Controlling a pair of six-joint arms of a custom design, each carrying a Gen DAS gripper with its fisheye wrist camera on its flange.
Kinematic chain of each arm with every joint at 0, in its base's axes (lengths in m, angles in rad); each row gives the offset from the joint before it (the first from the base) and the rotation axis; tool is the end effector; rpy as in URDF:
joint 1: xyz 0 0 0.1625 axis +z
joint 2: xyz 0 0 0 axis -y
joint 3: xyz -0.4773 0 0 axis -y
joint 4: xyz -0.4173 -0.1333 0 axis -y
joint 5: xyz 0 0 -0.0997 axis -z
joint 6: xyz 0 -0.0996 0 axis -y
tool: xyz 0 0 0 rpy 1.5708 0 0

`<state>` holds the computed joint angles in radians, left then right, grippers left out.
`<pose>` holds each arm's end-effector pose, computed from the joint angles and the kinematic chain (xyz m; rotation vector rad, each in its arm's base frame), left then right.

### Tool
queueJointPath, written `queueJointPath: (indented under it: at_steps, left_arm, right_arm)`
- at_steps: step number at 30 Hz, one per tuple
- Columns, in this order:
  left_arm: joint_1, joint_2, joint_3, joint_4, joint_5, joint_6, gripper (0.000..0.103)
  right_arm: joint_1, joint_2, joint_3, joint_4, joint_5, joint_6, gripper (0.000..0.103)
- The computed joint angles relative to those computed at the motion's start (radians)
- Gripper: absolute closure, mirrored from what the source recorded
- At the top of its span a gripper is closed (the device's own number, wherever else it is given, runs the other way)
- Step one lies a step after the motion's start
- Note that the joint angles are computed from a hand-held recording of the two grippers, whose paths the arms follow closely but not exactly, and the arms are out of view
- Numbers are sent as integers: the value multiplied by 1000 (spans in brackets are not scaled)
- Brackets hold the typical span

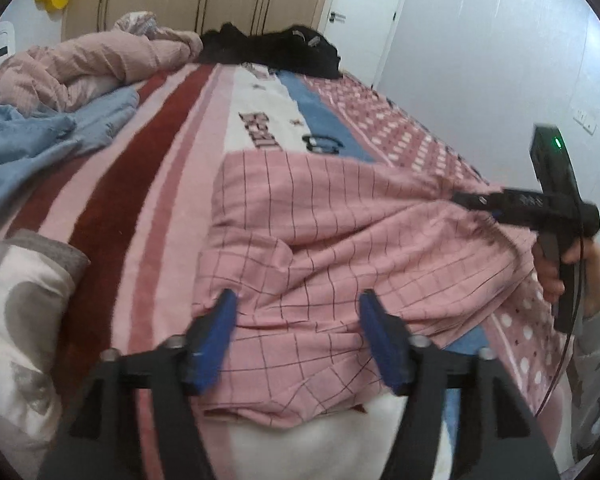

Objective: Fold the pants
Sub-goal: 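Hold the elastic cuff with the right gripper and fold it over the pants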

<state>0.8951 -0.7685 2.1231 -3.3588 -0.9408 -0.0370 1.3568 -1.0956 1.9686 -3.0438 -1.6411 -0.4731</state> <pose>-0.1985 -0.5546 0.0555 0.6339 2.5064 -0.8252 -0.0093 -0.6375 0.2415 0.3282 -2.7530 0.7746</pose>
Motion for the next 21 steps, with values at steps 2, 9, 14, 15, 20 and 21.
queueJointPath:
  at_steps: [2, 9, 14, 15, 20, 21]
  left_arm:
    - [-4, -2, 0, -1, 20, -3, 38]
    - [14, 12, -19, 38, 59, -57, 38]
    - [1, 8, -8, 42, 63, -45, 33]
    - [-1, 8, -9, 41, 71, -47, 29]
    - [3, 6, -12, 47, 76, -68, 27]
    - [1, 3, -6, 33, 71, -62, 27]
  right_arm:
    - [-18, -33, 30, 10, 41, -12, 54]
    - [-44, -44, 69, 118, 91, -68, 92]
    - [-60, -73, 101, 16, 141, -14, 96]
    - [-60, -76, 99, 14, 134, -13, 96]
    - [-37, -48, 59, 107, 29, -18, 85]
    - [-39, -53, 62, 106, 42, -20, 81]
